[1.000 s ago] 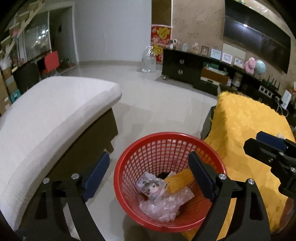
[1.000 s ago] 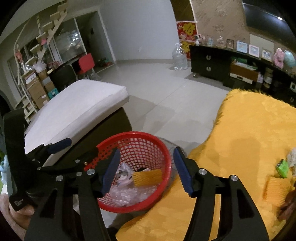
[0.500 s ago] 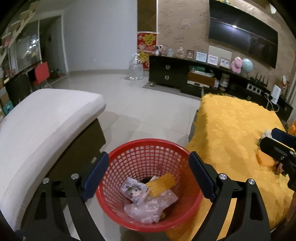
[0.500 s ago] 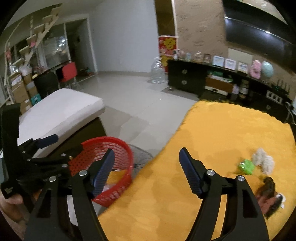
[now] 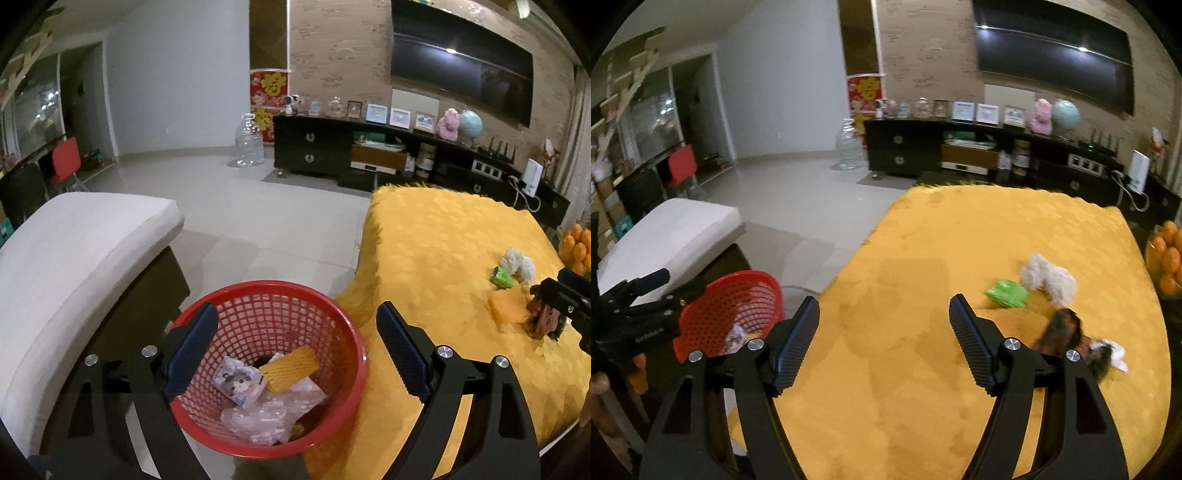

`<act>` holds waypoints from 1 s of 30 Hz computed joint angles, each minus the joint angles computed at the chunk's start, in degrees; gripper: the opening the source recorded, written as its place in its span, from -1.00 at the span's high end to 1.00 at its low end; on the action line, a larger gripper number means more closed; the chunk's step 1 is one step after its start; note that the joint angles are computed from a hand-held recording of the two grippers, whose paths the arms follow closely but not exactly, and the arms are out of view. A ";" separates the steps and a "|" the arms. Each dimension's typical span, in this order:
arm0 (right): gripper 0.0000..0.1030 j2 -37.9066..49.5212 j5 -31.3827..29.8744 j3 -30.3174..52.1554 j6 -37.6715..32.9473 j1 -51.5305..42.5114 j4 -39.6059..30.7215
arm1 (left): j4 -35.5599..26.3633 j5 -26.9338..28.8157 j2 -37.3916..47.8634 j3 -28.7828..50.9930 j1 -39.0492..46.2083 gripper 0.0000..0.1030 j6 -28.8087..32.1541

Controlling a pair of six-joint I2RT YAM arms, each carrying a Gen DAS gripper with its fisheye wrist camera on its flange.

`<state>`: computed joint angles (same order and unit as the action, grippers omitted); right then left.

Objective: Collect trash
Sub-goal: 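Move both tools back over the remaining trash on the table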

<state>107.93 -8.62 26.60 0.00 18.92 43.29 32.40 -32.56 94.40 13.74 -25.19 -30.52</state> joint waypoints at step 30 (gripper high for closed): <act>-0.37 6.40 -5.91 -1.83 -3.38 -30.56 1.82 | -5.17 2.52 16.88 18.63 -13.88 -0.64 -0.18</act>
